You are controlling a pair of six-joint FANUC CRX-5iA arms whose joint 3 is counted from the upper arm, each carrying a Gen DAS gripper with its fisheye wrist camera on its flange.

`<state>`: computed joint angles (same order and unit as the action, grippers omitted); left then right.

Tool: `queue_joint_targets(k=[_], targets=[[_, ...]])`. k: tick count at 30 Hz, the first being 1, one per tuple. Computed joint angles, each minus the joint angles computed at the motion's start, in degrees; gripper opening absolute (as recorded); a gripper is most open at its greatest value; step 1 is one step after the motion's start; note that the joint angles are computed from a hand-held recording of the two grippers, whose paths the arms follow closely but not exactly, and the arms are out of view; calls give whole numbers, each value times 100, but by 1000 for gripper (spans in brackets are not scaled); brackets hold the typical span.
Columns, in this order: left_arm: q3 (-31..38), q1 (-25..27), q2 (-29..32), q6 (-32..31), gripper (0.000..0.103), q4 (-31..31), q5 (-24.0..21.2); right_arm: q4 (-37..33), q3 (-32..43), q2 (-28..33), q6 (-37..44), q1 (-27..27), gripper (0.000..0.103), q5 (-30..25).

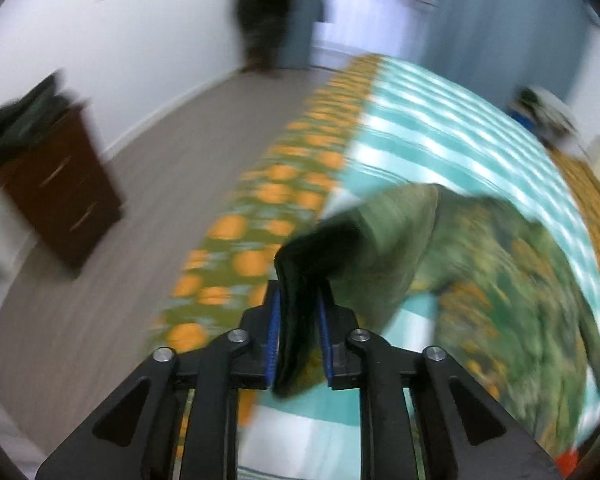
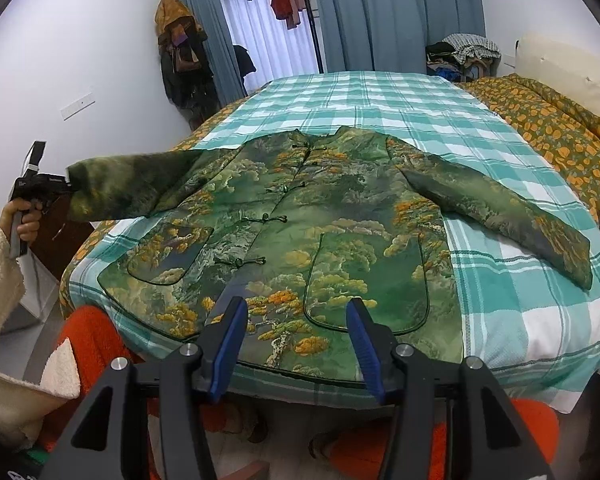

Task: Fold large clothes
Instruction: 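Grasp the other folded sleeve cuff with the left tool and lift it, then lay the sleeve outward from the jacket body and release with the left tool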

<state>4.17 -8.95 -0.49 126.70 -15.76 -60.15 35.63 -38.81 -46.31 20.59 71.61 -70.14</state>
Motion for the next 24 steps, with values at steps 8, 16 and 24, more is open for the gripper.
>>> queue_joint_targets(k=[8, 16, 24], targets=[[-1226, 313, -623, 391, 55, 467, 427, -130, 32, 48, 77, -241, 55, -92], [-1872, -366, 295, -2179, 60, 3096, 1360, -701, 53, 221, 755, -1526, 65, -8], [-1320, -872, 1227, -2640, 63, 3396, 1225, -1929, 303, 920, 2530, -3334, 65, 94]])
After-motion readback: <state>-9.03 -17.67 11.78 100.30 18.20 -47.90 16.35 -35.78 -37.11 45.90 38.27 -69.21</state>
